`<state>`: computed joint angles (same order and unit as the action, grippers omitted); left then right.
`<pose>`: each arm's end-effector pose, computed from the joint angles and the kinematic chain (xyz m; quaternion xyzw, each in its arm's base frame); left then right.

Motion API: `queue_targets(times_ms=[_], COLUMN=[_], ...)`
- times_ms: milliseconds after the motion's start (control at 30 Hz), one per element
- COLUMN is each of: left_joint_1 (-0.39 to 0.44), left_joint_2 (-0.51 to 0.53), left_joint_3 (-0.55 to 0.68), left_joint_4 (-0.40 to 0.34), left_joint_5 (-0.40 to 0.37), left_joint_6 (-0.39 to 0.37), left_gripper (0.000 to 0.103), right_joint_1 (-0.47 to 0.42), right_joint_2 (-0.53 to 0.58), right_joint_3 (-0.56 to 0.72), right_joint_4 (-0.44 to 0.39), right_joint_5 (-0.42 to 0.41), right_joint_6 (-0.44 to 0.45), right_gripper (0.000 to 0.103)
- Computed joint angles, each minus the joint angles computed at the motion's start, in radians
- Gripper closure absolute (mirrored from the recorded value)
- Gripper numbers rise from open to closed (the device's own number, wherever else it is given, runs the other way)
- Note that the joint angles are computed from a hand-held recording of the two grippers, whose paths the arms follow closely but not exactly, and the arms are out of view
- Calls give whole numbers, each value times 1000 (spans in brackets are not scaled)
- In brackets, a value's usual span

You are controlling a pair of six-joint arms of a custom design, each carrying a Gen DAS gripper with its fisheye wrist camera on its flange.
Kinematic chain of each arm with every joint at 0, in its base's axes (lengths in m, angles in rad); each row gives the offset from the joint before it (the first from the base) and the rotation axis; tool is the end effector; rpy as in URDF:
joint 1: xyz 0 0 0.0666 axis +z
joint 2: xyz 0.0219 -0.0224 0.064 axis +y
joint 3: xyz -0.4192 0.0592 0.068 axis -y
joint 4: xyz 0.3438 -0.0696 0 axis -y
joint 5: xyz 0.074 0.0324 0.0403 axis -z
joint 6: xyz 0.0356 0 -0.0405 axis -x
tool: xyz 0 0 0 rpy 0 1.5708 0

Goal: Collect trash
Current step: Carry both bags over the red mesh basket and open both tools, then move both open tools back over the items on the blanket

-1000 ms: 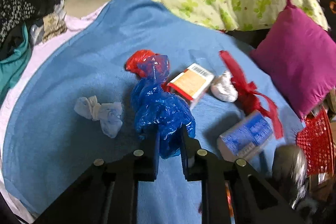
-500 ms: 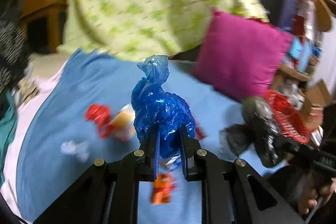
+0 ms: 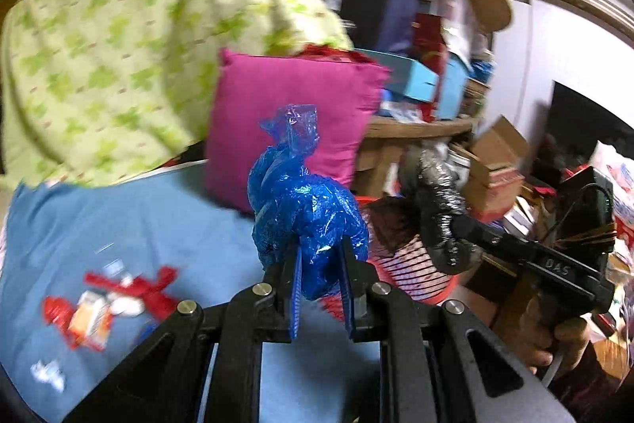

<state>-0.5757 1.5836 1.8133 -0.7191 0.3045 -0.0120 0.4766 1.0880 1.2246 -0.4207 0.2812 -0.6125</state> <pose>0.4345 -0.2952 0.5762 0.3202 0.7885 -0.2664 0.4525 0.2996 0.1431 0.5498 0.1377 0.7847 0.2118 0.5661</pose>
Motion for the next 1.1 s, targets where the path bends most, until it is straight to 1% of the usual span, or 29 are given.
queue_targets(times_ms=[100, 200, 267, 333, 367, 400, 433, 467, 500, 533, 567, 600, 633, 700, 767, 833, 867, 933, 967, 1033, 1100], left_joint_1=[-62, -104, -132, -154, -164, -167, -172, -172, -167, -159, -151, -139, -128, -95, -61, -6, 18, 91, 139, 210, 298], left_joint_2=[56, 117, 165, 212, 233, 240, 255, 259, 255, 245, 230, 210, 193, 153, 98, 27, 4, -55, -92, -135, -173], left_joint_3=[81, 161, 215, 266, 287, 295, 313, 314, 303, 285, 260, 229, 202, 144, 61, -44, -74, -153, -204, -263, -317], left_joint_4=[-46, -103, -135, -172, -185, -194, -208, -209, -201, -191, -174, -150, -130, -95, -43, 19, 32, 63, 86, 107, 121], left_joint_5=[-9, -7, -32, -52, -72, -84, -105, -113, -110, -105, -105, -110, -110, -100, -123, -148, -154, -165, -185, -212, -228], left_joint_6=[-16, -35, -52, -56, -58, -61, -60, -58, -55, -49, -38, -24, -16, -11, -10, -4, 0, 6, 5, 14, 35], left_gripper=[85, 85, 84, 80, 80, 78, 73, 73, 71, 63, 58, 53, 53, 53, 53, 51, 51, 50, 50, 46, 45], right_joint_1=[-54, -97, -138, -161, -172, -184, -201, -219, -240, -251, -257, -254, -249, -232, -201, -155, -131, -78, -53, -14, 27], right_joint_2=[-45, -82, -99, -111, -112, -110, -105, -101, -102, -101, -108, -116, -126, -125, -124, -115, -107, -74, -57, -10, 58], right_joint_3=[-37, -81, -104, -128, -136, -142, -144, -149, -158, -163, -175, -188, -204, -192, -181, -163, -152, -115, -98, -57, -4], right_joint_4=[-5, -19, -28, -33, -36, -34, -34, -31, -25, -19, -8, 19, 43, 35, 56, 72, 75, 84, 85, 81, 68], right_joint_5=[-9, 6, -14, -19, -21, -23, -35, -58, -83, -93, -87, -68, -62, -38, -15, 15, 28, 47, 52, 30, -12], right_joint_6=[-60, -109, -133, -155, -164, -175, -194, -213, -227, -245, -257, -265, -256, -234, -205, -164, -143, -95, -82, -59, -32], right_gripper=[74, 74, 74, 72, 72, 71, 69, 63, 55, 32, 22, 22, 22, 22, 23, 23, 23, 24, 24, 24, 25])
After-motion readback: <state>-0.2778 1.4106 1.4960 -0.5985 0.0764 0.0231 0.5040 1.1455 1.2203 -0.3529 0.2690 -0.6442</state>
